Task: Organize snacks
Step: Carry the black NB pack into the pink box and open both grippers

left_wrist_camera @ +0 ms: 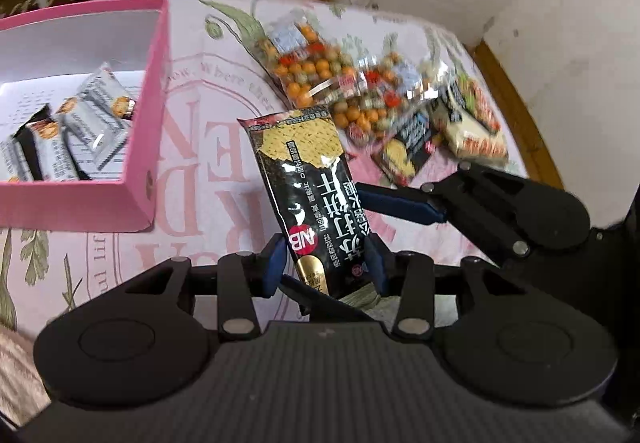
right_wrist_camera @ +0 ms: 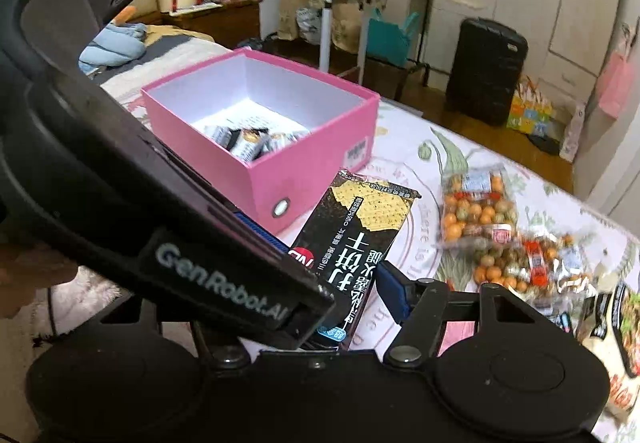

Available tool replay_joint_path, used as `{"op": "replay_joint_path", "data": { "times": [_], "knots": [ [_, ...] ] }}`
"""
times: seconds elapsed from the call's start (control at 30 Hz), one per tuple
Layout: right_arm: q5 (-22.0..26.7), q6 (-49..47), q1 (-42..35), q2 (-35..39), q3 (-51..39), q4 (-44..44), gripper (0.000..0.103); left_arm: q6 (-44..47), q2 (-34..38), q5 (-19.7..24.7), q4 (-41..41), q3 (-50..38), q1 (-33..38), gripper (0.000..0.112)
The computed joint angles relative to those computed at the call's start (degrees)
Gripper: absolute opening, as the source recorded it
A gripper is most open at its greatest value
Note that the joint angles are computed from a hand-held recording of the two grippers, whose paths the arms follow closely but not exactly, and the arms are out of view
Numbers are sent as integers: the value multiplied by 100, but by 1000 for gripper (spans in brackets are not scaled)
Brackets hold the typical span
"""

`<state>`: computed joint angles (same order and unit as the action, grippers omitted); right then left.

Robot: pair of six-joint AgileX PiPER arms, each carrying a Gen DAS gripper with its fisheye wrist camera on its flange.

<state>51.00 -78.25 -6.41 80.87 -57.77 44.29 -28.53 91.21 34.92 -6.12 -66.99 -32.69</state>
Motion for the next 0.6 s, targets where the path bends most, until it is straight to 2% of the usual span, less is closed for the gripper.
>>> {"op": "replay_joint_path", "data": {
  "times": [0.23, 0.37, 0.6],
  "knots": [
    [447, 116, 206, -2, -454, 38, 69, -394, -610, 197, 442, 168, 28, 41],
    [325, 194, 629, 1, -659, -78, 69, -413, -1011, 305, 517, 291, 239, 42],
    [398, 836, 1292, 459, -1438, -289, 69, -308, -1420, 306, 476, 498, 844, 43]
  ]
}}
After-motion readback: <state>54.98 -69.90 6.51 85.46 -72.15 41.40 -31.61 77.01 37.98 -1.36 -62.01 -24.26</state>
